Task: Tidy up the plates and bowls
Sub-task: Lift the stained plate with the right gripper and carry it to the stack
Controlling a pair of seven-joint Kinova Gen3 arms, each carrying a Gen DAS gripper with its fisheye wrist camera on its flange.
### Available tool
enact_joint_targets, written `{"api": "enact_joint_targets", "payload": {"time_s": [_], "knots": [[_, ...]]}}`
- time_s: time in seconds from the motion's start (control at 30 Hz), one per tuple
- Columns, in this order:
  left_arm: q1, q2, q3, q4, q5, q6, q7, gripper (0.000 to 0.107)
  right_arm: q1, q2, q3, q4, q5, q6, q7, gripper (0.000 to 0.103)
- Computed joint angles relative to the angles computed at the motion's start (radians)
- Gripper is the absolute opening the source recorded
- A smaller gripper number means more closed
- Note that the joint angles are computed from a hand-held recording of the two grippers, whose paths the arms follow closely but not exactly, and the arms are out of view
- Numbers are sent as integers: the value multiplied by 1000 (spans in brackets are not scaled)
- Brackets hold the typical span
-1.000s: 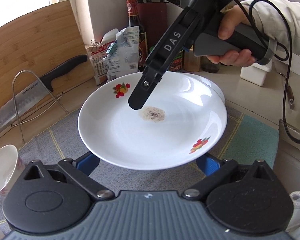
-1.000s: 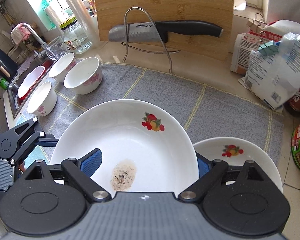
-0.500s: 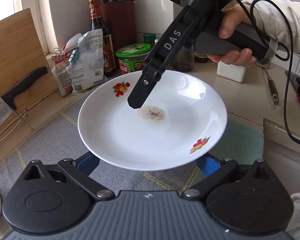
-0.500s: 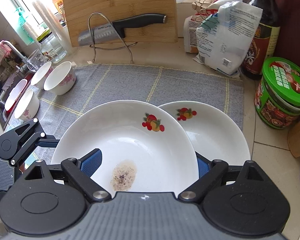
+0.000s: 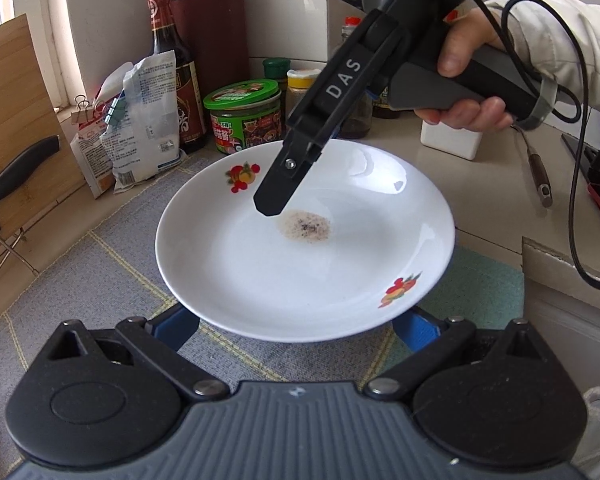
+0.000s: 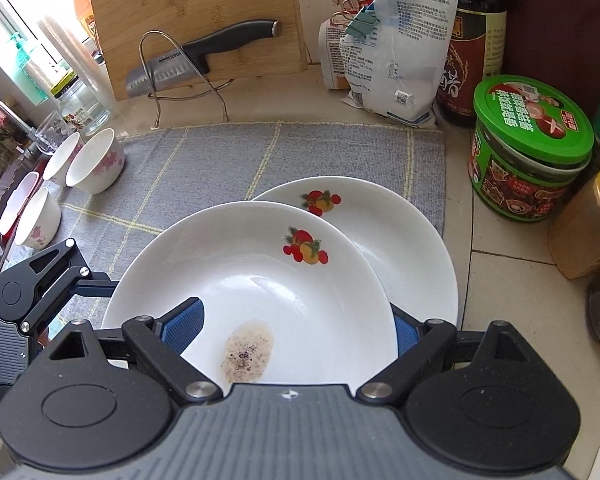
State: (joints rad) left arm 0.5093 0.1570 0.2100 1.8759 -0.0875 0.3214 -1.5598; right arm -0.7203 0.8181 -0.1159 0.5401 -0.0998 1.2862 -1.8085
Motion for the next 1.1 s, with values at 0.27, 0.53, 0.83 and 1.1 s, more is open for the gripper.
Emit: {"api": "enact_joint_targets", "payload": {"time_s": [0.27,0.53,0.83,1.1], "knots": [[-12,14,7,-14,22,6,-17,102,9,16,0,-13,-6,9,7,96],[-11,27,3,-27,26,7,-24,102,12,26,3,-26,-6,18,11,96],[-2,46,-8,-47,13,12,-20,102,15,30,5,-24,-5,20,7,96],[-8,64,-6,-59,16,10,-41,102,18,30,7,-19,-2,21,2,96]]}}
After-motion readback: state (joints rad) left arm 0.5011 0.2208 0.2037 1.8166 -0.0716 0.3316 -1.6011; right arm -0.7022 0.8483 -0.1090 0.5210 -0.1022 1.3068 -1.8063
